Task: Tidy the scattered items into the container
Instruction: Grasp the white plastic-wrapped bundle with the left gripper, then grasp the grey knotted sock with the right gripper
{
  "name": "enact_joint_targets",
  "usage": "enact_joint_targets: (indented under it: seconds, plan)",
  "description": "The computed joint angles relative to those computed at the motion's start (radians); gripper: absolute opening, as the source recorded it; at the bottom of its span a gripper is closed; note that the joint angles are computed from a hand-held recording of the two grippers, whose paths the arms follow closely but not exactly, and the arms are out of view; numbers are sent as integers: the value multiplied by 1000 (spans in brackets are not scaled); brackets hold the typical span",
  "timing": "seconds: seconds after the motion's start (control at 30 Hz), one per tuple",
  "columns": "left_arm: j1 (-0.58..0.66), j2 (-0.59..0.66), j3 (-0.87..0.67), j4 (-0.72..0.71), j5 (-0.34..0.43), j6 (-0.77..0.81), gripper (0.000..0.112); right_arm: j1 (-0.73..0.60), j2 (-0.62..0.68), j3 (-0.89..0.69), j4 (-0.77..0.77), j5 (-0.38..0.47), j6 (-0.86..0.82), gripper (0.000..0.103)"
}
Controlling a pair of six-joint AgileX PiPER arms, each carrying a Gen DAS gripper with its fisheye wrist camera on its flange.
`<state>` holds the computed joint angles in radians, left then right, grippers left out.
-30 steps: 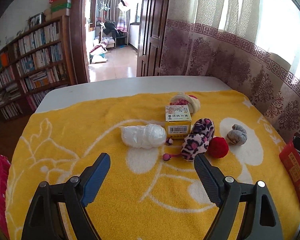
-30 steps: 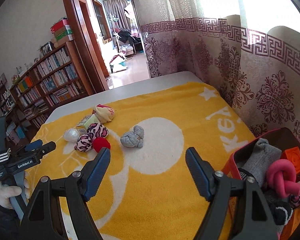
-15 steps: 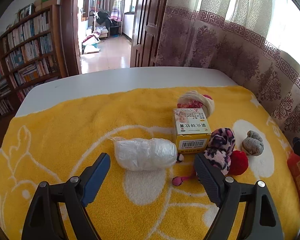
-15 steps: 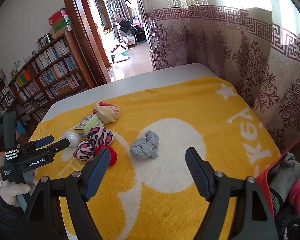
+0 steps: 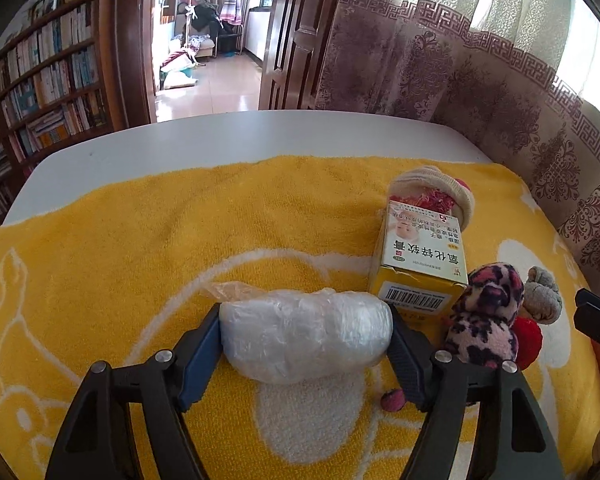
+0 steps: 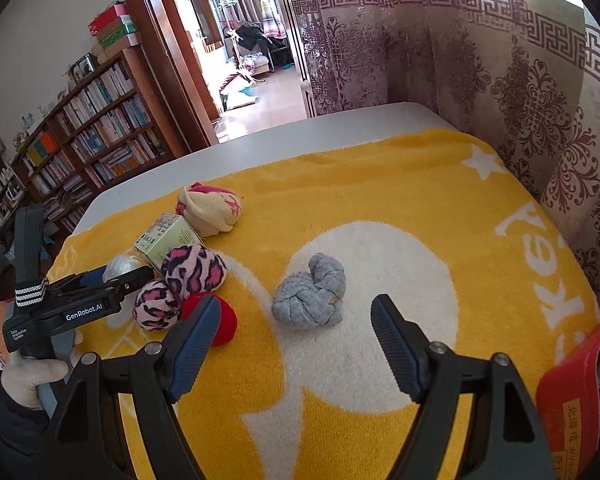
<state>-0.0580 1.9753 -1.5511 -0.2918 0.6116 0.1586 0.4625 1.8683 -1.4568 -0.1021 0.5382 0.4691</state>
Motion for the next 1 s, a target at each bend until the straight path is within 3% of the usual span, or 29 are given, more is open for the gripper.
enact_joint_targets:
  seconds: [0.3,0.53,0.6,0.67,1.0]
  plan:
    - [48,-35,61,-148,-22,117,72,-32,61,-47,-19,-5,57,81]
    - [59,-46,76,-163,-25,123,72,-13,126,-109,-78,40,81,80]
    - [60,-46,75,-163,-23,122,72,-9,138,-117,-76,51,58,61]
    - [58,-47,75,-160,-23,118,72,-17,140,-112,-11,41,-4,51]
    - [62,-85,99,-161,-48,108,72,4,62,-28,-108,-13,83,48]
